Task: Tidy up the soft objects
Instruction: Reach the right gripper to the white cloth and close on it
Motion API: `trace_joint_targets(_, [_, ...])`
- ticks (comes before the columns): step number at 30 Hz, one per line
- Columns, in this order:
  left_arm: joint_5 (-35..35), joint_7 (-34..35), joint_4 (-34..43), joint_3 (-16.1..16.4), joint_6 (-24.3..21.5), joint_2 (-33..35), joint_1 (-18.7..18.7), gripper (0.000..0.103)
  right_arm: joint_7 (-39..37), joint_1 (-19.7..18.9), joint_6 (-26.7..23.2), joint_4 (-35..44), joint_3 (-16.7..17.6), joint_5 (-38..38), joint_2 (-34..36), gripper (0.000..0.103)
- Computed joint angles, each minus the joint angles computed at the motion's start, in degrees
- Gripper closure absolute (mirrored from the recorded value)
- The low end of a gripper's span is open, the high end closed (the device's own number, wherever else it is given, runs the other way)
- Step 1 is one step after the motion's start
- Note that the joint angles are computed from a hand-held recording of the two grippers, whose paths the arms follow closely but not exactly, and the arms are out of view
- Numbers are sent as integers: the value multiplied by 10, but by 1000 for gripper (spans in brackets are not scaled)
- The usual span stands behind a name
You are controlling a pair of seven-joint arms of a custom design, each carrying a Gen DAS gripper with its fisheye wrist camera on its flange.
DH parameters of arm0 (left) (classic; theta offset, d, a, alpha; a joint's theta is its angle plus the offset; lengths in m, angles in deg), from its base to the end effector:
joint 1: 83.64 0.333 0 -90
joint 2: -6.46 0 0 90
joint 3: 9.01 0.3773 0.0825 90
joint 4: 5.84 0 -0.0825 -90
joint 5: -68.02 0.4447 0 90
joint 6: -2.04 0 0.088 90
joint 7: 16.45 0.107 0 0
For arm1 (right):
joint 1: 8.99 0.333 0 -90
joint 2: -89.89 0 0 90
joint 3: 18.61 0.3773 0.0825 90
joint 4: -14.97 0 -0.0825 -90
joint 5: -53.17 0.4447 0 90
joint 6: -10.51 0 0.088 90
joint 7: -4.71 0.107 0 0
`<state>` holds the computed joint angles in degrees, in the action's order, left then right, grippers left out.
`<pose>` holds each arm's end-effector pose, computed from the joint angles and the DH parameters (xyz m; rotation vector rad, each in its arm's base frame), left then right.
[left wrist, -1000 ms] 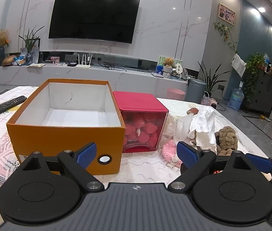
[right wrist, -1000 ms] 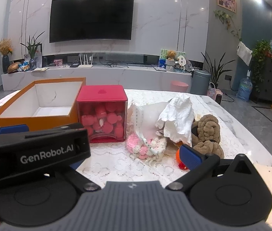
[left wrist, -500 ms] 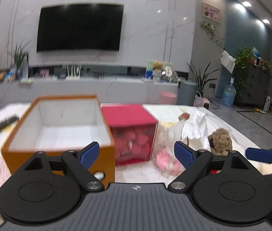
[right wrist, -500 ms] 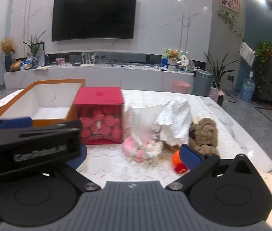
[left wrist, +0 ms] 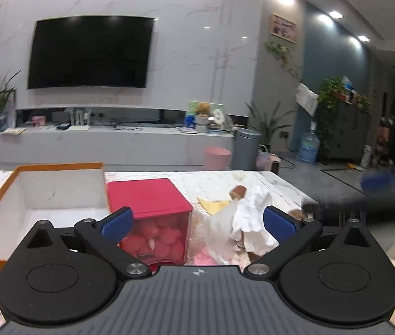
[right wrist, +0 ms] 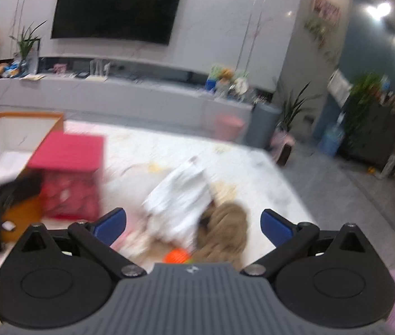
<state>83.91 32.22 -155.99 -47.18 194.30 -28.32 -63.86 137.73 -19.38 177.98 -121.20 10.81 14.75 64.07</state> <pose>0.4038 -0.2138 0.5591 -1.4393 1.5464 -1.1758 0.4550 0.2362 0.5940 -1.8027 1.4140 -1.0409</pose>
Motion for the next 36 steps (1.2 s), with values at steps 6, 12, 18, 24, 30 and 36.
trace_joint_targets(6, [45,55,-12,-64,11,0,53,0,20,-8,15,51,-29,16,65,3])
trace_joint_targets(12, [26,84,-18,-73,12,38,47,0,-159,170,-13,87,-179,212,160,22])
trace_joint_targets(18, [7,97,-27,53,33,110,-72,0,-121,192,-4,119,-199,150,232,21])
trace_joint_targets(24, [-24,126,-32,69,17,113,-95,0,-166,228,28,144,-241,238,278,10])
trace_joint_targets(30, [-38,141,-37,51,10,105,-84,0,-233,247,47,156,-261,371,298,8])
trace_joint_targets(36, [-39,135,-43,28,7,85,-63,0,-241,271,37,171,-290,336,316,10])
